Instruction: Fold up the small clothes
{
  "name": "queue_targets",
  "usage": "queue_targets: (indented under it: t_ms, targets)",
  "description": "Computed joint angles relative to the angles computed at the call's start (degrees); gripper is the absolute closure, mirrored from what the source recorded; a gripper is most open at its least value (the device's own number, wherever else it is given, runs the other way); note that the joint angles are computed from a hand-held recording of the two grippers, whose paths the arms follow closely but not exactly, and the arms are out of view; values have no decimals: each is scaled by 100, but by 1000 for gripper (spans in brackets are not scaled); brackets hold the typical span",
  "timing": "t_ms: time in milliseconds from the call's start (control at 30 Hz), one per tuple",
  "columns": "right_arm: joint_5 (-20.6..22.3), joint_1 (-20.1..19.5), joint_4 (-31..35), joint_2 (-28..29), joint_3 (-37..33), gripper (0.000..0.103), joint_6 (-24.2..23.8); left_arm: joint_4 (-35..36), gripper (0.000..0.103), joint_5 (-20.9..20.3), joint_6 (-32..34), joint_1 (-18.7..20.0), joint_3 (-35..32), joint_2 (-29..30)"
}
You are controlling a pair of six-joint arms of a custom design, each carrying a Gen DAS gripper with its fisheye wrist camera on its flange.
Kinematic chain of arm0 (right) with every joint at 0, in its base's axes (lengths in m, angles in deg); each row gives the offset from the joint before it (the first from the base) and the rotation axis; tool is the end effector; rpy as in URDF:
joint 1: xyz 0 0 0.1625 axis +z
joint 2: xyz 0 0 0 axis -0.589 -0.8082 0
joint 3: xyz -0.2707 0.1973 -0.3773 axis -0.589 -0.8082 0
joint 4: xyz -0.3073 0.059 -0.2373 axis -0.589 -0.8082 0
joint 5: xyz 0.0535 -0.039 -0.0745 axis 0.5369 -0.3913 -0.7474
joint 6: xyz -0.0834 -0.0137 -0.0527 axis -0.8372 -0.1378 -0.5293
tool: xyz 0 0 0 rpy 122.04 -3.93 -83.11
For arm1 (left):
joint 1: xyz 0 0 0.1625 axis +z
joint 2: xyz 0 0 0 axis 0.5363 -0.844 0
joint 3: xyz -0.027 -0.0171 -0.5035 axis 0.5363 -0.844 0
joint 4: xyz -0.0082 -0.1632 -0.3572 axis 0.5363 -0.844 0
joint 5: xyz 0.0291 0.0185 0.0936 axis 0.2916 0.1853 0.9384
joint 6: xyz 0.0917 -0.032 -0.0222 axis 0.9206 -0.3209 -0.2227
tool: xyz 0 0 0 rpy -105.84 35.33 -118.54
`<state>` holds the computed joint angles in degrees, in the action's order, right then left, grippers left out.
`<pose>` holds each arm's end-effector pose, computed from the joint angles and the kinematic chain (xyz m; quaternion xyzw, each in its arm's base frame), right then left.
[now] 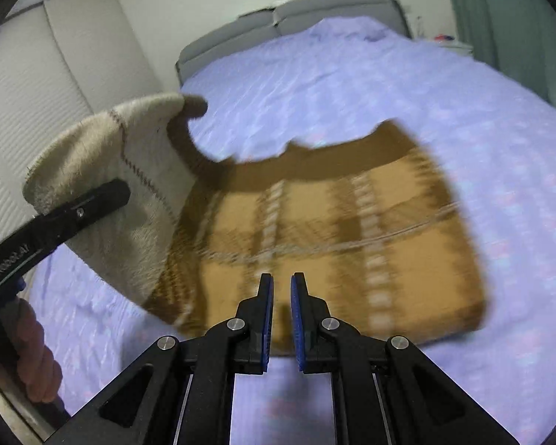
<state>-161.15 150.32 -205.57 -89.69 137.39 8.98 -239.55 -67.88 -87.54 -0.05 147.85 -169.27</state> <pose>0.3086 -0.4371 0.0856 0.2858 -0.9187 0.2363 0.1359 -0.2087 -0.3946 0.3389 0.1145 0.8457 -0.4308 0.2934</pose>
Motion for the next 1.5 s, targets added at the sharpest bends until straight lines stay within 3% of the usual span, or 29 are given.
queue_targets:
  t_ms: [167, 367, 667, 833, 900, 1000, 1133, 1200, 1267, 1433, 1500]
  targets:
    - [-167, -350, -247, -448, 211, 92, -237, -789, 78, -59, 541, 122, -409, 910]
    - [-37, -750, -476, -789, 510, 92, -249, -1134, 78, -268, 809, 204, -690, 1641]
    - [220, -1228, -617, -1005, 790, 92, -315, -727, 76, -602, 755, 261, -546, 2009]
    - [490, -1304, -200, -1162, 635, 92, -204, -802, 70, -835, 944, 379, -414, 1967]
    - [447, -1251, -75, -1176, 501, 85, -190, -993, 70, -924, 1160, 425, -345, 1972]
    - [906, -1285, 394, -1262, 252, 69, 39, -1250, 70, -1054, 1251, 478, -255, 1874]
    - [1787, -1398, 1333, -1293, -119, 68, 343, -1550, 71, -1039, 1276, 446, -65, 1721]
    - [2084, -1431, 1723, -1227, -312, 62, 505, -1658, 71, -996, 1371, 425, 23, 1678]
    - [2204, -1412, 1936, -1105, -477, 55, 674, -1749, 72, -876, 1402, 340, 161, 1601]
    - [2510, -1440, 2435, -733, -849, 55, 1010, -1771, 72, -725, 1072, 235, 398, 1308]
    - [2981, -1584, 2870, -584, -1038, 53, 1249, -1767, 72, -712, 959, 219, 455, 1182]
